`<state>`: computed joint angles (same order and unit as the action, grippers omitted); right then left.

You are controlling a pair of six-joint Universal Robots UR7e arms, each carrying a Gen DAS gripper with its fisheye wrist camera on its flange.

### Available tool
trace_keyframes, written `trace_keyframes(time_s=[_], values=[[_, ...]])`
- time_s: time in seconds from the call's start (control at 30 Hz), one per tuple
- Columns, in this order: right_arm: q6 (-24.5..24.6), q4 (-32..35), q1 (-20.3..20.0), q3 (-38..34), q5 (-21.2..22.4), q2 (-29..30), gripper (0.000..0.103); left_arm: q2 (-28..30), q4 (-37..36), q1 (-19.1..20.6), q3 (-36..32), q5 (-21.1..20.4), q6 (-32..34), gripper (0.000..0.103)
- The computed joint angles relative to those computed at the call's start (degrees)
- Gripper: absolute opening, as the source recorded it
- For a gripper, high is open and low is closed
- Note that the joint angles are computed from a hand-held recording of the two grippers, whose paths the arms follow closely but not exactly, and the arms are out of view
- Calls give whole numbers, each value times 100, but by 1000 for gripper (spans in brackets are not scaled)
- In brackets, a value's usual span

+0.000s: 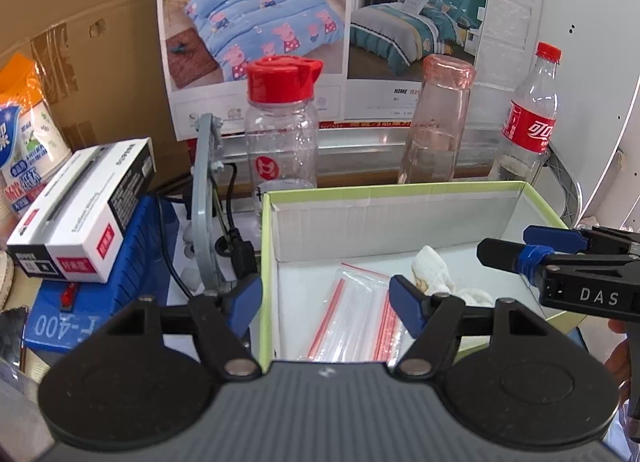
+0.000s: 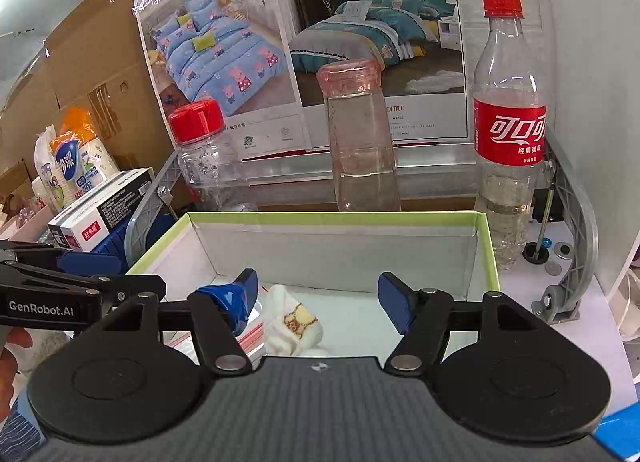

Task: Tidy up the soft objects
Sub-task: 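Withdraw both open tools from the green box back over the table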

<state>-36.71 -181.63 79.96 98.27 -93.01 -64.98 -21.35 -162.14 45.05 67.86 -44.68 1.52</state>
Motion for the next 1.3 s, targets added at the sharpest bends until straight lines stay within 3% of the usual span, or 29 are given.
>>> trace_keyframes(time_s=[0.17, 0.33, 0.4, 0.43, 0.47, 0.6, 0.7, 0.9, 1.07, 1.13, 1.2, 1.3], values=[[17, -167, -34, 455, 82, -362, 57, -384, -362, -141, 752, 123, -121, 73], [-70, -797, -189, 1459, 365, -1065, 58, -899, -937, -357, 1877, 302, -260, 77], [-8, -1067, -300, 1897, 490, -1366, 59, -1103, -1128, -456, 2376, 405, -468, 81], [18, -1227, -386, 2148, 597, -1527, 59, -1193, -1208, -496, 2602, 445, -579, 87], [40, -1399, -467, 2390, 664, -1671, 59, -1283, -1276, -537, 2826, 496, -714, 100], [-22, -2117, -834, 3336, 748, -2160, 59, -1550, -1578, -731, 3600, 796, -1155, 102], [-15, -2410, -1125, 3880, 616, -2448, 59, -1720, -1543, -838, 3977, 774, -1483, 102], [-178, -2177, -1853, 4665, 406, -3382, 60, -1763, -1644, -1012, 4171, 676, -1474, 102], [-456, -3033, -2221, 5113, -253, -4156, 60, -1602, -1697, -1039, 4001, 595, -1385, 102], [-309, -3351, -2330, 5166, -38, -4364, 60, -1555, -1593, -1023, 3912, 524, -1463, 102], [-247, -3209, -2496, 5159, 587, -4552, 61, -1557, -1394, -1010, 3860, 472, -1635, 102], [-387, -3074, -2057, 4779, 738, -3861, 61, -1624, -1260, -1032, 3946, 509, -1802, 102]])
